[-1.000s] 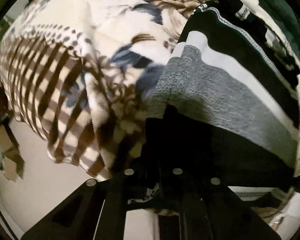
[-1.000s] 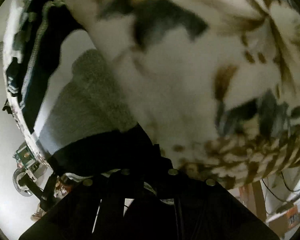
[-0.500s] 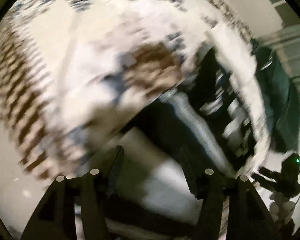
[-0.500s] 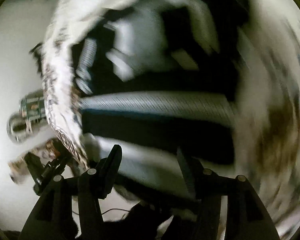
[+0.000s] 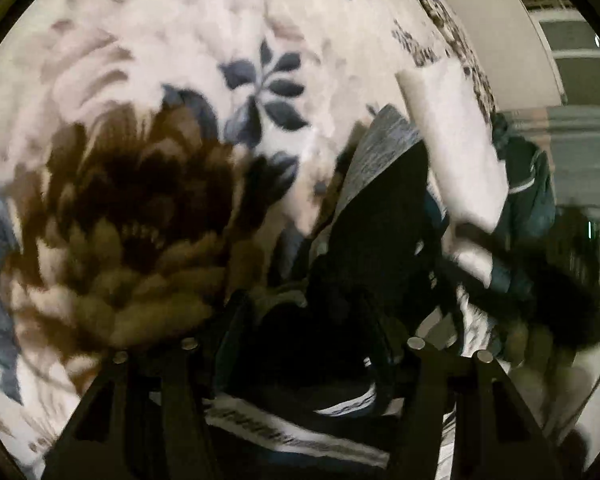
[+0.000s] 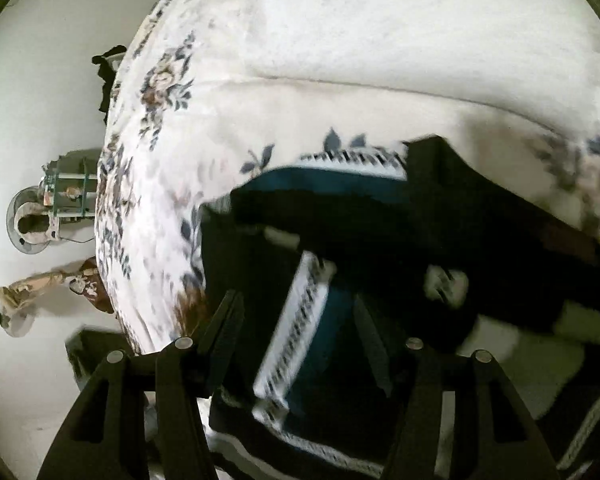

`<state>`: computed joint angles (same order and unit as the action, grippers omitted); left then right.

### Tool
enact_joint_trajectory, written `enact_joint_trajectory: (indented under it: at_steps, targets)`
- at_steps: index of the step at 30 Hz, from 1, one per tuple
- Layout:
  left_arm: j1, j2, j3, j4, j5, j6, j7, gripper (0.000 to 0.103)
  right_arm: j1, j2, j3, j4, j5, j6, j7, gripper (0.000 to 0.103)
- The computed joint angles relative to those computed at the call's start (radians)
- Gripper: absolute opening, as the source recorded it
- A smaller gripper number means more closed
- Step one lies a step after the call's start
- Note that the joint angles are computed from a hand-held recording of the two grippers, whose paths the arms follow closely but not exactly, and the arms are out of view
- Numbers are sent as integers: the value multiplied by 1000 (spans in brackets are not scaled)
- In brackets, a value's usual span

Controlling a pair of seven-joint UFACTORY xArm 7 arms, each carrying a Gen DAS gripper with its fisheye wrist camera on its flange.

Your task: Fold small clothes

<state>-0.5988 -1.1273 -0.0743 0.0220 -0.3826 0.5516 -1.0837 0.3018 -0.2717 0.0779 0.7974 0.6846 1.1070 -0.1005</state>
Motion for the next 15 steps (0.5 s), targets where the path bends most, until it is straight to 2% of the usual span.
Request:
enact_joint_trajectory:
  at_steps: [4, 8, 9, 10, 12, 15]
  targets:
    - [-4, -97, -4, -20, 15, 98, 5, 52, 27, 130, 25, 67, 32, -43, -75, 60]
    - [-6, -149, -10, -41, 20, 126, 16, 52, 33, 242, 54, 153, 32, 6, -164, 59]
    - [-7, -158, -13, -45, 21, 131, 13, 52, 31, 235, 60, 149, 36, 3, -187, 44]
    - [-9, -172, -15, -51, 21, 138, 8, 52, 30, 229, 63, 144, 53, -7, -210, 6]
    - [-11, -133, -7, -47, 21, 106, 21, 52, 24, 223, 62, 144, 88, 2, -216, 6]
    - [-10, -151, -5, -53, 27, 112, 29, 53, 22, 175, 67, 118, 56, -70, -170, 5]
